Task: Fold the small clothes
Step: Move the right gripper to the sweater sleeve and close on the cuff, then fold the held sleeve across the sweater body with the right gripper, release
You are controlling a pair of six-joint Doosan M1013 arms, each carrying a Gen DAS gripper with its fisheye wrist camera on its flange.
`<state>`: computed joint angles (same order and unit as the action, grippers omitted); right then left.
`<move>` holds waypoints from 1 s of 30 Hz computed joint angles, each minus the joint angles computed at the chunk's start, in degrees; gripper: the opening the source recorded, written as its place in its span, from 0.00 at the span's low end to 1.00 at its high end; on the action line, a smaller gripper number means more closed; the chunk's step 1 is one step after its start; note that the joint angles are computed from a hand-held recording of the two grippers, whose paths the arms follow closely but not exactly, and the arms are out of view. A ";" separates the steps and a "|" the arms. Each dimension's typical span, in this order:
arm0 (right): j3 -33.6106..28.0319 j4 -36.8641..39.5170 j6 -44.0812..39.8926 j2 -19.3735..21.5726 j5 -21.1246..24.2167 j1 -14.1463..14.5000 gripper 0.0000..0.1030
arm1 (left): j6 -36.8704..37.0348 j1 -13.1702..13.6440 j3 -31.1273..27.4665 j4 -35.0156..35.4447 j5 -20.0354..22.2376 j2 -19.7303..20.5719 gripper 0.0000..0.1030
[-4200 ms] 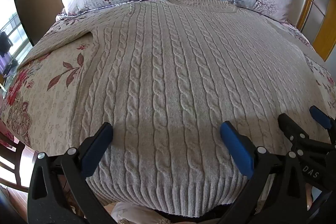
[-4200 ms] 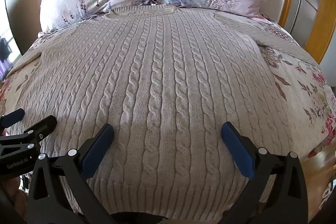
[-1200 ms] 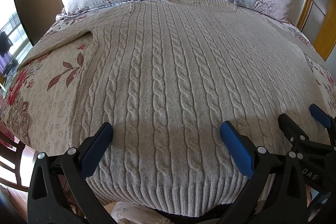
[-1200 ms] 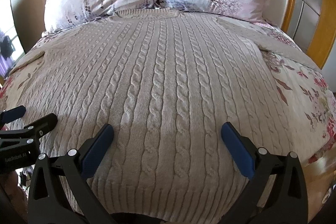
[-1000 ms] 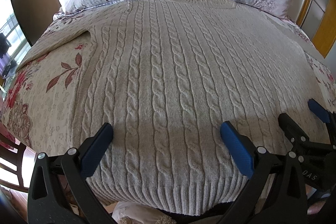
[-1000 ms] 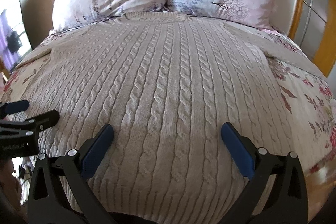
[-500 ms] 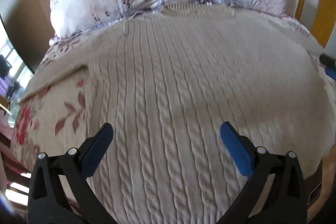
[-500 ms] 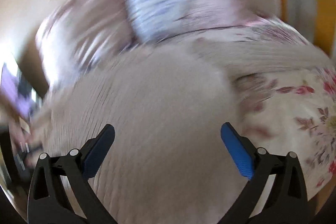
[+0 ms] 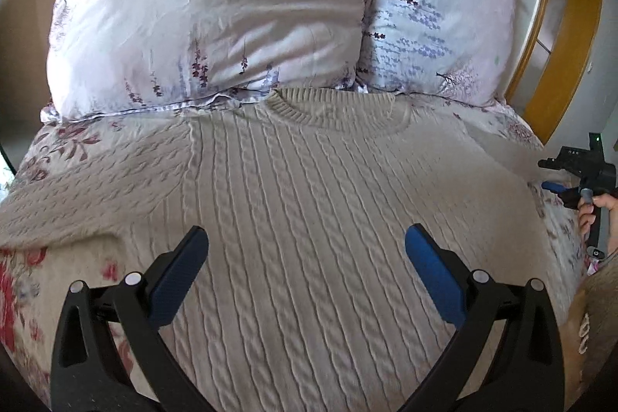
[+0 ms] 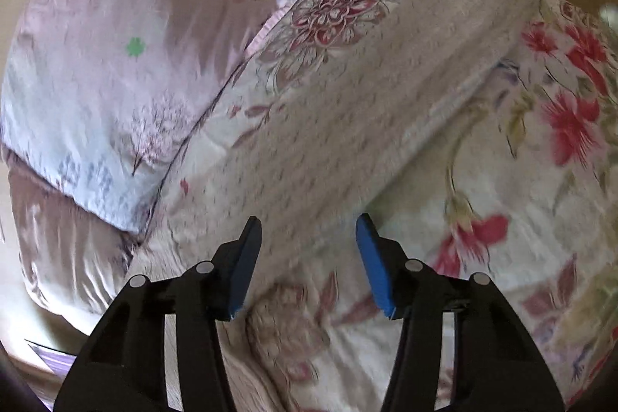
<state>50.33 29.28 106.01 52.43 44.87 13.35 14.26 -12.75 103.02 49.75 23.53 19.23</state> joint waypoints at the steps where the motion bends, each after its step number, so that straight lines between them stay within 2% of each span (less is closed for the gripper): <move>1: 0.04 0.45 0.00 0.12 -0.84 -0.11 0.50 | 1.19 0.35 -0.26 -1.41 -0.48 0.22 0.98; 3: -0.35 -0.17 1.32 0.50 -1.64 -0.34 0.37 | 3.92 1.01 -0.91 -4.91 -0.96 0.75 0.98; 4: 0.05 0.14 1.63 0.48 -3.03 -0.58 0.34 | 5.67 1.42 -1.43 -7.07 -0.97 1.19 0.98; 6: 0.96 1.06 2.94 0.31 -5.21 -1.31 0.31 | 7.39 1.89 -1.97 -9.42 -1.16 1.75 0.98; 9: 2.82 -2.31 6.72 -0.50 -8.84 -1.81 0.25 | 10.79 2.72 -2.56 -13.68 -1.89 2.59 0.98; 12: 3.40 -3.15 7.36 -0.57 -10.37 -2.05 0.17 | 14.55 3.44 -3.13 -18.28 -2.04 3.31 0.98; 16: 2.88 -8.34 8.31 -0.51 -11.05 -1.39 0.11 | 21.89 4.50 -3.55 -26.63 -3.04 3.85 0.98; 19: 3.73 -10.96 6.56 -1.50 -14.17 -0.46 0.10 | 22.32 5.00 -3.09 -27.72 -4.60 3.72 0.98; 22: 4.65 -9.27 0.19 -2.66 -17.62 0.61 0.10 | 23.12 5.45 -2.71 -29.16 -5.93 3.57 0.98; 25: 5.75 0.50 -14.47 -3.92 -19.71 2.09 0.10 | 22.84 5.73 -2.47 -29.65 -6.88 3.53 0.98; 28: 6.54 10.78 -29.73 -4.78 -19.33 4.06 0.10 | 21.88 6.02 -1.82 -30.16 -9.08 3.40 0.98; 30: 6.41 17.93 -39.27 -4.70 -16.66 5.36 0.10 | 21.78 6.17 -1.26 -31.05 -10.79 3.21 0.98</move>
